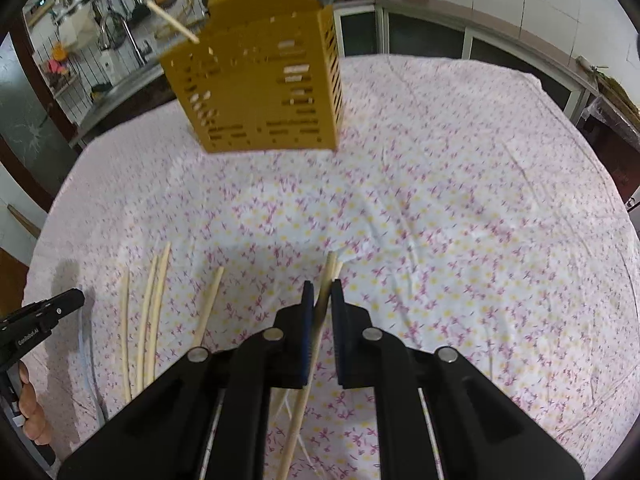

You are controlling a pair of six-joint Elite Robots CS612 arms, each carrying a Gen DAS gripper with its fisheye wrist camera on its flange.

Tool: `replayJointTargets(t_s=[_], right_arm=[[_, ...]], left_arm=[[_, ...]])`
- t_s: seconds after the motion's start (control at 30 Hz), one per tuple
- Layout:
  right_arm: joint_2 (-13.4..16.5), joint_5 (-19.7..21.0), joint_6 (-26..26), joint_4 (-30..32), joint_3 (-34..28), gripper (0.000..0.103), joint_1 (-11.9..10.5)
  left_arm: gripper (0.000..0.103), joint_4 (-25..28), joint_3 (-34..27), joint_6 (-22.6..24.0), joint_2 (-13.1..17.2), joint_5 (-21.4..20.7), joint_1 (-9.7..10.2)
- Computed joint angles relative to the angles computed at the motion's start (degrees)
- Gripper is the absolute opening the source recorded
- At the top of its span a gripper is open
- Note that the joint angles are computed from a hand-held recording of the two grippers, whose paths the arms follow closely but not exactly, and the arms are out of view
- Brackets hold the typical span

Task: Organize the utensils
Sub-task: 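Lift and carry the blue spoon and chopstick with both tools, lowering them into the holder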

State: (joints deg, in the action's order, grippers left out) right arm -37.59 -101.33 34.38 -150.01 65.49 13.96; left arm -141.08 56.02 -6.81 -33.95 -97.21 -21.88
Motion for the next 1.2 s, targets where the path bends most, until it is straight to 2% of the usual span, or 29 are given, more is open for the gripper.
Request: replayJointTargets(t_s=[0.1,0.37,0.5,0.67,0.83,0.97,1.2], right_arm=[[0.3,-1.1,-1.3,-3.5,0.0,0.009,0.2],[-1.2,-5.5,-3.4,-10.3,2.2,0.007,1.0],[-1.7,-7.5,-5.1,-11.4,2.4,0.007,1.4],[-1.3,-4.8,-4.1,-8.0,1.7,0.007,0.6],[-1.2,-4.1,-0.7,-11.1,3.1,0.007,0.1],[-1.8,-5.9,-2.1,-16.6,4.1,0.006,0.3],[-1.7,-12.3,-6.0,-24.4,3.5,0.006,1.2]], left_arm=[[0.008,-4.6,1.9,1.2,-1.0,-0.4,-0.18],[0.006,-14.2,4.4,2.7,-2.5,-0.8,-0.41],[0.006,-18.2,5.3,3.3,-3.1,-3.1,-0.24],[0.006,-19.3,5.4,3.4,-3.2,-3.6,-0.37],[0.006,-19.5,4.8,2.8,-2.9,-3.6,-0.42],[0.006,-20.6,4.2,3.0,-2.9,-4.3,-0.31],[0.006,-23.3,2.1,3.8,-2.3,-5.0,-0.78]])
